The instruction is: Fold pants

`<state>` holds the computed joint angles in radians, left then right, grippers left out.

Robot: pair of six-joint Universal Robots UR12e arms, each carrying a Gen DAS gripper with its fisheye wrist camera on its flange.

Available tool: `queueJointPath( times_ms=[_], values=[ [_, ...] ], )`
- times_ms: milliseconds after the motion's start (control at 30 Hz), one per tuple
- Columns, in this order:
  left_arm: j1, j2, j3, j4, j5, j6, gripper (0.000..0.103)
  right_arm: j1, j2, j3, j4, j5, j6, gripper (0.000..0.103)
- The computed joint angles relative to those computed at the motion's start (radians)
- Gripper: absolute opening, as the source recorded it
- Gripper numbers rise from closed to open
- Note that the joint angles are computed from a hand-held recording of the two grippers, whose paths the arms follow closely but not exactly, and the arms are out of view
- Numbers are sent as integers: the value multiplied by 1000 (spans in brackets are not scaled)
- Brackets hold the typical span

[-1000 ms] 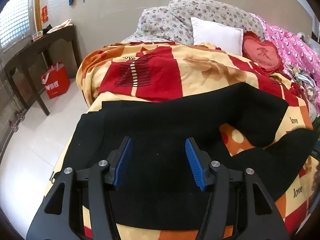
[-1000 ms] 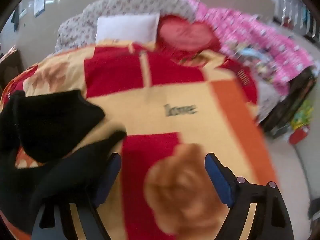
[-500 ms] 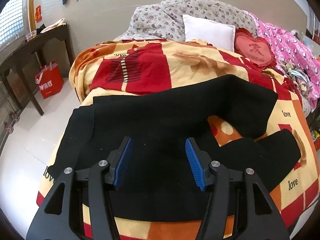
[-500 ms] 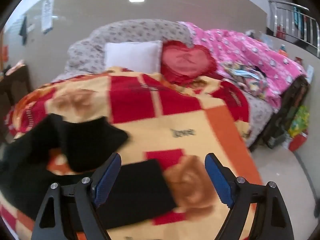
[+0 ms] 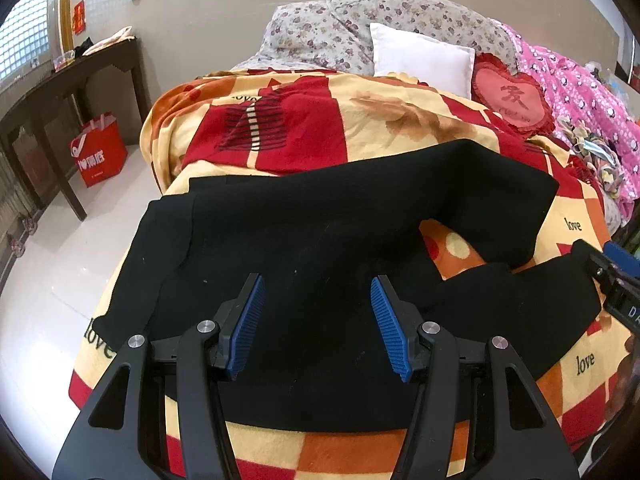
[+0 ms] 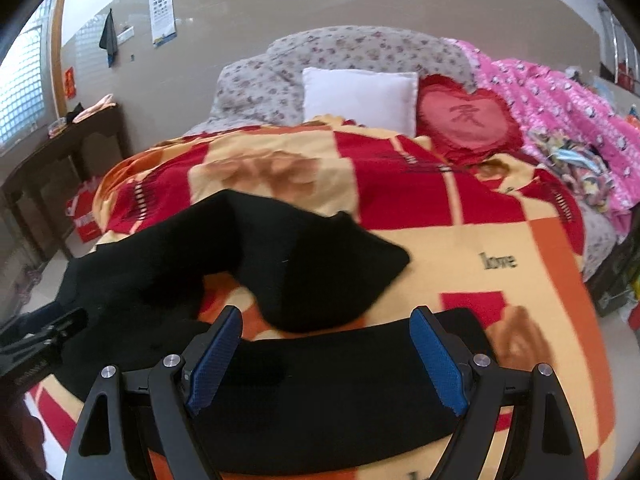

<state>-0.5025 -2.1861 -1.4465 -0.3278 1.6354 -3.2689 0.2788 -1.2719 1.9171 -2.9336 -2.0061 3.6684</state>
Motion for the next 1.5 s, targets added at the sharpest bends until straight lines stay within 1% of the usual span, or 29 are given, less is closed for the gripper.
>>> queueJointPath(
  times_ms=[100,433,733,1133,1500],
  values=[
    [1,-1,1,-6,-2,-3,55,-6,3,-2,-1,44,5,84],
    [7,-9,9,-28,-5,-22,55,-2,28,-24,6,98,2,84],
    [13,-13,14,-48,-9,-32,55,-4,36,-30,4,121,-4,84],
    [19,-15,16,-55,2,-46,55,-1,53,-49,16,140,-45,84],
    [26,-22,24,-73,8,-57,55,-7,68,-60,-2,191,-75,84]
  ],
)
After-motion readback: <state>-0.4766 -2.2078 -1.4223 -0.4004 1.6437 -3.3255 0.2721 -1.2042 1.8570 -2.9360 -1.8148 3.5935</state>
